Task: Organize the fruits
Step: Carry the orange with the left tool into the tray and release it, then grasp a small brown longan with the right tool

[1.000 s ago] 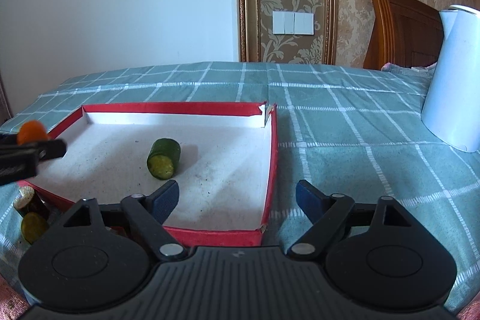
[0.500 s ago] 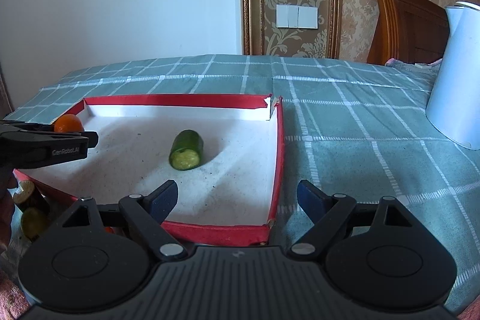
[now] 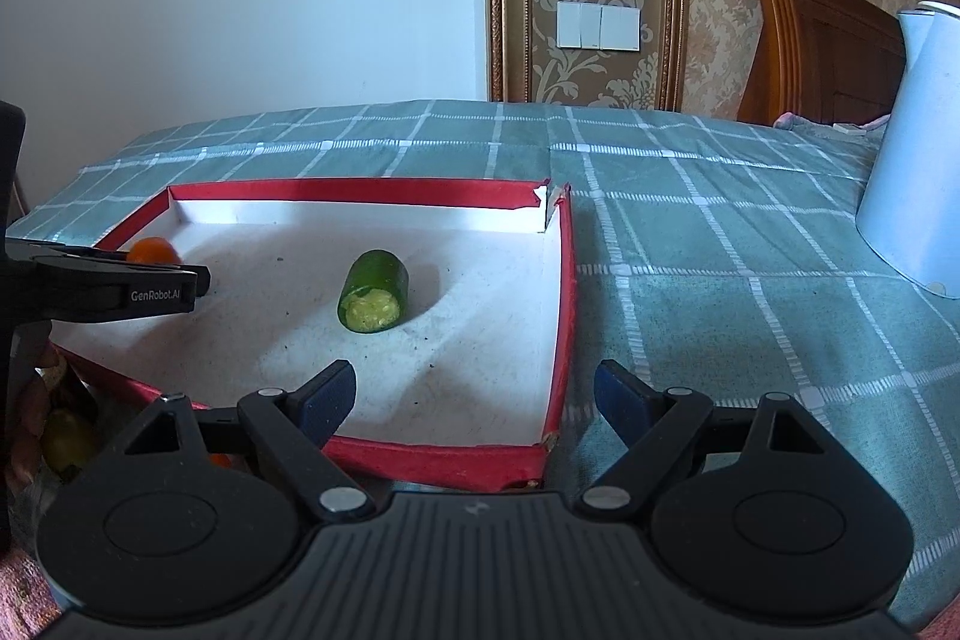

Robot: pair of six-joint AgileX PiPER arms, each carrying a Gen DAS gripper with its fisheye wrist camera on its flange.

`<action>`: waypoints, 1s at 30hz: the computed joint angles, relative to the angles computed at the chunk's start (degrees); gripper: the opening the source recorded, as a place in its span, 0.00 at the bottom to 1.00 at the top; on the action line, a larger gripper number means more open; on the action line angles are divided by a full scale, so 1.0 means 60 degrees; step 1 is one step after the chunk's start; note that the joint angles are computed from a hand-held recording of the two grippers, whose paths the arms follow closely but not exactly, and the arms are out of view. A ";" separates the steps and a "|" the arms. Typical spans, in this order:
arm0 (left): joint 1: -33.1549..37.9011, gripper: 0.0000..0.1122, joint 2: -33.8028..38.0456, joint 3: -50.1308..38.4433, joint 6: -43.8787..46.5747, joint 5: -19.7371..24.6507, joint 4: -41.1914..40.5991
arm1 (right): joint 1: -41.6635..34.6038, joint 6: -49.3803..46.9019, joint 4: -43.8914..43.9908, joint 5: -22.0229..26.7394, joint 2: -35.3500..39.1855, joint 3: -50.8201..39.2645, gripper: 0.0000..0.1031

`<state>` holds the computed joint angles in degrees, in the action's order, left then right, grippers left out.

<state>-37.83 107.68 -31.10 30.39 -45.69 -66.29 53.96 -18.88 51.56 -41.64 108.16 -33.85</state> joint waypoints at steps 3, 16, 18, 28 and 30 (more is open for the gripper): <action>-0.0316 0.72 0.0023 0.0138 -0.0099 -0.0548 -0.0142 | -0.0023 -0.0067 0.0057 0.0018 0.0017 -0.0043 0.84; -0.4165 0.92 -0.1460 0.2702 -0.2118 -0.3127 -0.2212 | -0.0348 0.0959 -0.0677 -0.0361 -0.0246 0.0408 0.84; -0.5546 0.92 -0.1463 0.3042 -0.2335 -0.3505 -0.3381 | -0.0456 0.1225 -0.0926 -0.0411 -0.0363 0.0567 0.84; -0.8518 0.92 0.0075 0.3998 -0.5401 -0.2507 -0.5175 | 0.0375 0.1923 -0.0709 -0.1610 -0.0564 0.1975 0.84; -0.8327 0.92 0.0036 0.4288 -0.6080 -0.2290 -0.4581 | 0.0933 0.2005 -0.0190 -0.2147 -0.0424 0.2370 0.84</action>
